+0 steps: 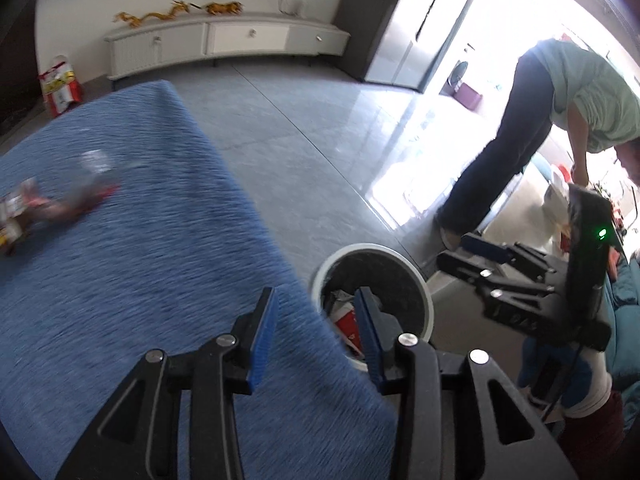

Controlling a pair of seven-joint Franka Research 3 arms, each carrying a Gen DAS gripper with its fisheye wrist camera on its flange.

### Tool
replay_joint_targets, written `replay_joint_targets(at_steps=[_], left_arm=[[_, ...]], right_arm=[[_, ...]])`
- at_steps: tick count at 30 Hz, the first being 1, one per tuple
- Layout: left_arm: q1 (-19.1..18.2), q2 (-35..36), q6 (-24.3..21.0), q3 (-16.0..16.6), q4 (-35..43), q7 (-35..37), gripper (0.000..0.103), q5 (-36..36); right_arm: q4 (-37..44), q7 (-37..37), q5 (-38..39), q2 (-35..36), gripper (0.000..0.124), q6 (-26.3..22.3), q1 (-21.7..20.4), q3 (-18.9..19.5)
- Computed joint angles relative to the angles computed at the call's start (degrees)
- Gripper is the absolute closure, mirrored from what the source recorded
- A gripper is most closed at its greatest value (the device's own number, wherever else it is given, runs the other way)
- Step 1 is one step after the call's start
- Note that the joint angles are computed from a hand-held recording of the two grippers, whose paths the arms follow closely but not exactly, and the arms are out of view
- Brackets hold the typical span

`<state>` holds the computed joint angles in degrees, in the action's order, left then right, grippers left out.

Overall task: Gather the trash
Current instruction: 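Carry snack bag and plastic bag to the bin and release both, then grasp grey-red wrapper with left tool while right tool grasps brown foil chip bag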

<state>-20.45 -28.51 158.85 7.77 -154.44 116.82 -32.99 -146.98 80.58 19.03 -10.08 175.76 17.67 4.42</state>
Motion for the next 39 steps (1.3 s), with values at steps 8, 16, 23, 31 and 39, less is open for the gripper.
replay_joint_targets(at_steps=[8, 16, 23, 31, 39], left_arm=[[8.9, -15.79, 0.77, 4.36, -10.12, -2.98, 0.048, 8.03], [20.21, -24.34, -1.37, 10.66, -14.82, -3.21, 0.048, 16.39], [23.81, -20.87, 0.43, 17.81, -12.38, 1.89, 0.048, 17.32], [18.84, -10.08, 2.34, 21.94, -3.78, 12.16, 0.048, 15.27], [12.99, 3.85, 3.89, 24.96, 4.51, 22.13, 0.048, 7.01]], right_arm=[[2.7, 2.08, -4.84, -3.13, 0.066, -1.75, 1.94, 4.61], [7.22, -0.15, -5.92, -1.15, 0.065, -3.62, 6.77, 5.65], [12.4, -2.45, -5.83, 3.92, 0.065, -5.26, 9.6, 6.04], [22.68, -9.26, -1.29, 13.7, 0.065, -7.84, 11.29, 6.66], [38.24, -16.72, 2.26, 24.69, 0.065, -12.08, 12.55, 8.71]])
